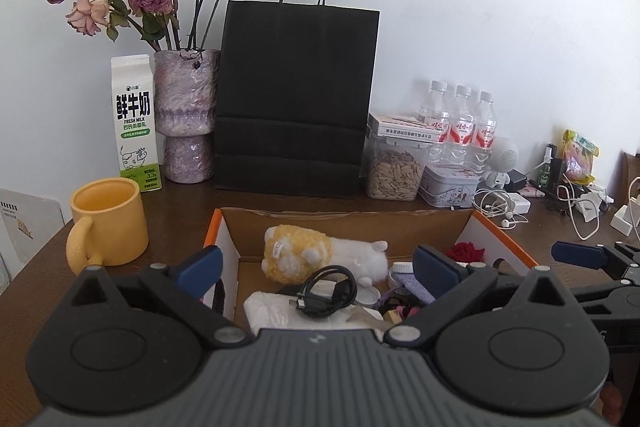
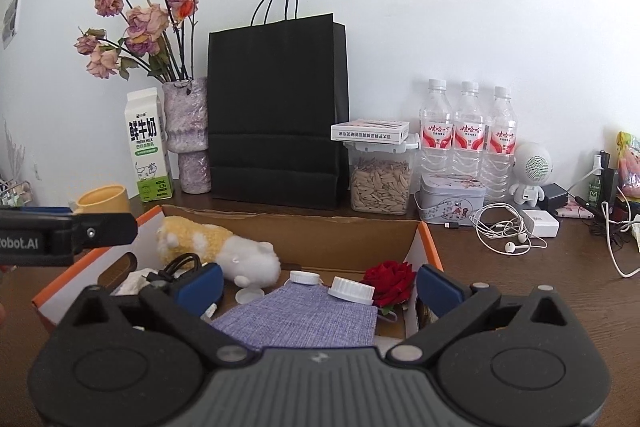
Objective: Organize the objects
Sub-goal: 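Withdraw both grippers from the box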
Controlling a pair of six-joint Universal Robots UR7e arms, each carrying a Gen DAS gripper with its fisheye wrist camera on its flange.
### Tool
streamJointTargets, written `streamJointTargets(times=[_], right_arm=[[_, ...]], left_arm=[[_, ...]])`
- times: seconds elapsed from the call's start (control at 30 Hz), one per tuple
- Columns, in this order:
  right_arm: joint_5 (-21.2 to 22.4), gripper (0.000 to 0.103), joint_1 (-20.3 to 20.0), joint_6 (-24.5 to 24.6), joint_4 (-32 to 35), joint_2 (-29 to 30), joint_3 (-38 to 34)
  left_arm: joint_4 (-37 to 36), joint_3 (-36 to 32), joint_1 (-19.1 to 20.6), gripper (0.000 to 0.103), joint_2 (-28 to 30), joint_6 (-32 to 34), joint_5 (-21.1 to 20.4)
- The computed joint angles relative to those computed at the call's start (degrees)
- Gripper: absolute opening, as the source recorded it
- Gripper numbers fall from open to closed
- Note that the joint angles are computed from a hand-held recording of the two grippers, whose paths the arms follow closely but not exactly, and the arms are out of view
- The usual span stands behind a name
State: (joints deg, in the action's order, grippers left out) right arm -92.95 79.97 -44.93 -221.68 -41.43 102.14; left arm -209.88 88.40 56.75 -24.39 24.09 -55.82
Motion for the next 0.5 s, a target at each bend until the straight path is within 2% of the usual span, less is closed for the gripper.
streamJointTargets(times=[0.5], right_arm=[[-2.2, 0.103, 0.2, 1.9, -9.3, -8.0, 18.4]], left_arm=[[-1.5, 19.2, -4.5, 0.103, -9.3, -8.9, 8.0]])
